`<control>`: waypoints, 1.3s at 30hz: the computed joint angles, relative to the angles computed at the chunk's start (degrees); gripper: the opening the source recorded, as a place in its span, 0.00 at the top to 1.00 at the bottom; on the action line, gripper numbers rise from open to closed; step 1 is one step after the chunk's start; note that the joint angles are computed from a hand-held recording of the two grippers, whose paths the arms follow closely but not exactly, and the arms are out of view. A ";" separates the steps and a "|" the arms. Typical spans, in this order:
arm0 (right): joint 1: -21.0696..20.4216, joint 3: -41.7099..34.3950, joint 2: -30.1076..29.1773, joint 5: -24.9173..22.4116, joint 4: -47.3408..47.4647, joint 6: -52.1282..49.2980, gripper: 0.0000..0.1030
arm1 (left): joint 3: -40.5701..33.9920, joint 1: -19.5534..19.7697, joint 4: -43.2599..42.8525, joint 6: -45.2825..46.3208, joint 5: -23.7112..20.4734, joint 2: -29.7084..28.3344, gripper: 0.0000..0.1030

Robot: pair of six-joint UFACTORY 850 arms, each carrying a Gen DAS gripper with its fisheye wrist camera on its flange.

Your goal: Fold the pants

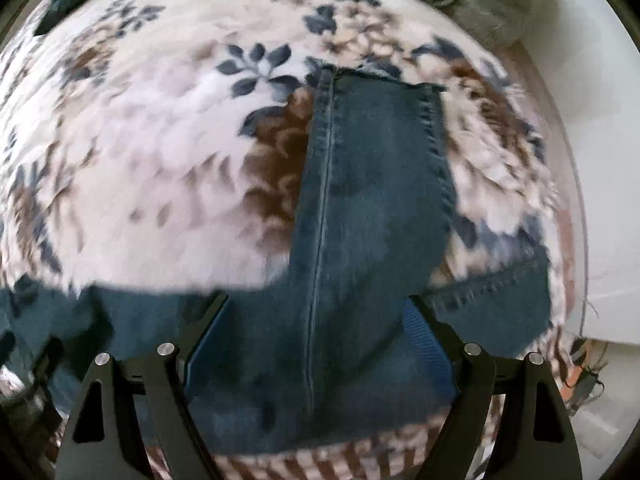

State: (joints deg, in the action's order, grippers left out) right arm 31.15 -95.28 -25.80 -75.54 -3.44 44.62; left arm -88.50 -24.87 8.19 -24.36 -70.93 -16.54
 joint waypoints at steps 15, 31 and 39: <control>-1.96 20.24 19.73 5.37 -4.49 24.38 0.84 | 2.08 -1.97 -3.73 -2.04 -1.88 1.43 0.07; -9.32 47.01 43.39 31.62 11.10 38.34 0.73 | 3.25 -7.47 -6.30 -2.57 -3.38 2.82 0.07; -8.48 43.38 32.33 33.64 30.87 17.98 0.73 | 10.85 -4.14 -5.40 -10.44 -4.42 9.58 0.07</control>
State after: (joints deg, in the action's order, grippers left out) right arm 22.67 -51.90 6.54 -41.90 27.44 62.60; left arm -77.65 -29.01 2.79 -34.80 -75.35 -6.96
